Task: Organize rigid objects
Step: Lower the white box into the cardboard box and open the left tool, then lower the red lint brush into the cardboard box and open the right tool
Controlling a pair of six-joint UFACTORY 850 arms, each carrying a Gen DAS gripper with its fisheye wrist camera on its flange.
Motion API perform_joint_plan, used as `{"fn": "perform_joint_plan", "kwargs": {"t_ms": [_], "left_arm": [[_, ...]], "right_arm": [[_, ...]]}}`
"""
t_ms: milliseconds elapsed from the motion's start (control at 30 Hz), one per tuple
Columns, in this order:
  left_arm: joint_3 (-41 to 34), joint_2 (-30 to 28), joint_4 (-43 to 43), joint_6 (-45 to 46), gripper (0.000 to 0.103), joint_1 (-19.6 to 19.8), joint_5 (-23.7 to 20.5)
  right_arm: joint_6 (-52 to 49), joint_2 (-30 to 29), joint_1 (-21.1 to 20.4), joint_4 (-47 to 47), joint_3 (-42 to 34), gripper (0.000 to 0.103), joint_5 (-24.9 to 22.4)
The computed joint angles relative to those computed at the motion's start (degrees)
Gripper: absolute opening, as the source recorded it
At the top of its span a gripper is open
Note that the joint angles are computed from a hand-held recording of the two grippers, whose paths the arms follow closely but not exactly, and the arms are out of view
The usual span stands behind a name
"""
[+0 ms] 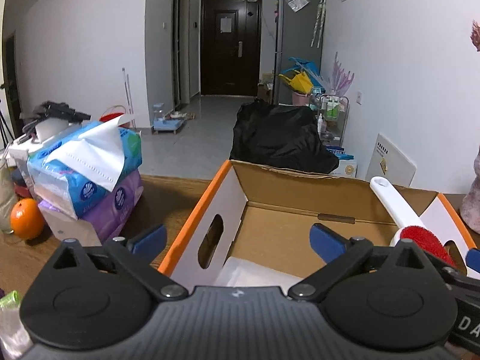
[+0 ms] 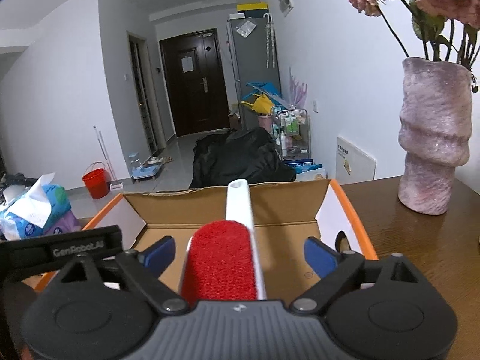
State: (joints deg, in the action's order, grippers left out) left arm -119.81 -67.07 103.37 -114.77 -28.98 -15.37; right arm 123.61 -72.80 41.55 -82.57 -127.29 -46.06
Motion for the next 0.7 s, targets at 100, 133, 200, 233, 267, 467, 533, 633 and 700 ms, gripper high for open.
{"fn": "perform_joint_plan", "kwargs": {"t_ms": [100,133,200,233,267,467,533,633,700], "left_arm": [[0.4,0.3,-0.2,0.4,0.103,0.1,-0.2],[0.7,0.5,0.2,0.1,0.103,0.1,-0.5],[1.5,0.9,1.8,-1.4,0.103,0.1,-0.7],[1.8,1.1,2.2,-1.9,0.103,0.1,-0.8],[2.2,1.3,2.9,-2.7,0.103,0.1,-0.8],[5.3,3.2,8.5,-8.3,0.103,0.4,-1.3],[6.7,4.1,10.7,-10.3,0.103,0.5,-1.6],[9.1,5.5,14.1,-13.6,0.103,0.4,-2.3],[11.1,6.7,17.2,-16.6,0.103,0.5,-3.0]], "right_arm": [[0.2,0.2,0.1,0.3,0.3,0.103,-0.4],[0.1,0.3,0.1,0.4,0.4,0.103,-0.5],[0.4,0.6,0.1,0.5,0.7,0.103,-0.4],[0.7,0.8,0.0,0.4,1.0,0.103,-0.2],[0.8,0.9,0.1,0.5,1.1,0.103,-0.3],[0.5,1.7,0.3,0.5,2.3,0.103,-0.3],[0.3,1.9,0.5,0.3,2.7,0.103,-0.6],[2.2,3.2,0.8,-1.6,4.8,0.103,-0.2],[3.7,4.2,1.0,-3.1,6.6,0.103,0.1]]}}
